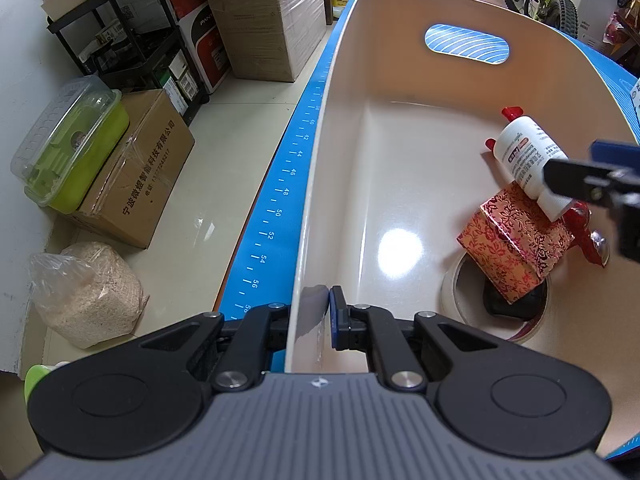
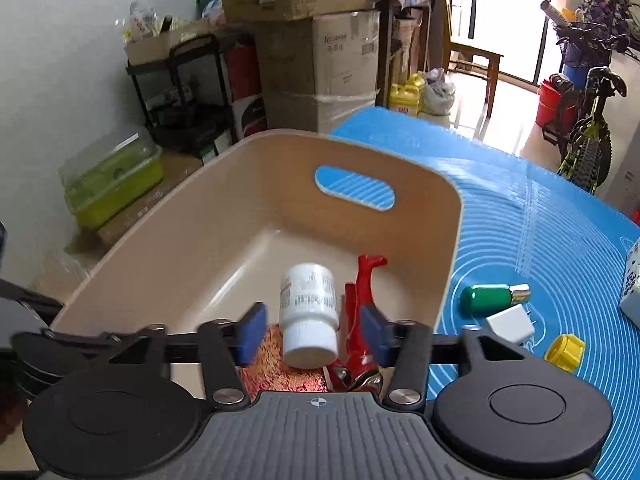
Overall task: Organize rigid objects
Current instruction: 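Lower the pill bottle into the basket and open the right gripper, then grasp the yellow plastic tool with the right gripper and lift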
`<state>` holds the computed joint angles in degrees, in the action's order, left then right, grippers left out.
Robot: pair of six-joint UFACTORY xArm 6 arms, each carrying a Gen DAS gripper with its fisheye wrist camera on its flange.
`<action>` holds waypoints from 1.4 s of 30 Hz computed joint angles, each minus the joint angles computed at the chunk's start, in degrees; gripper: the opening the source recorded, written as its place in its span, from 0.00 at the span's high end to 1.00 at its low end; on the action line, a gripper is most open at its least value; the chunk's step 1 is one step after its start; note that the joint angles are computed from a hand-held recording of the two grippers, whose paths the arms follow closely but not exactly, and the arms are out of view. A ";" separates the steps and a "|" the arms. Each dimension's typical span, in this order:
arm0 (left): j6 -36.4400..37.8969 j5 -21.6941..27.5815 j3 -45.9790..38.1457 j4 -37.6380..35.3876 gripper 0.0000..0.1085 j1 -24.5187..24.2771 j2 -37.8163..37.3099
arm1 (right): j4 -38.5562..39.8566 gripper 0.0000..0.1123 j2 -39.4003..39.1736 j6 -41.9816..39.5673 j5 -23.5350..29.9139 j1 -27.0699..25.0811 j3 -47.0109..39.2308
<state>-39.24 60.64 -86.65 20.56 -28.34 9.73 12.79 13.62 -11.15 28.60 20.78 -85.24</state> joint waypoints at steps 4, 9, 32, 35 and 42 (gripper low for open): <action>-0.02 0.03 -0.03 0.05 0.89 -0.02 0.02 | 1.98 0.40 -2.02 -0.61 -1.44 -0.81 0.83; -0.01 -0.04 0.06 -0.03 0.89 0.00 -0.03 | 0.84 0.35 -3.91 1.50 -3.51 -2.70 1.80; -0.16 -0.32 0.44 0.02 0.88 0.00 -0.15 | -15.60 0.22 3.84 25.16 -0.99 -15.28 2.36; -0.17 -0.31 0.41 0.02 0.88 0.00 -0.13 | -16.25 0.21 4.98 25.22 -0.82 -15.30 2.30; -0.16 -0.19 0.39 0.17 0.88 -0.05 -0.05 | -20.57 0.22 7.27 26.92 -3.44 -14.94 2.49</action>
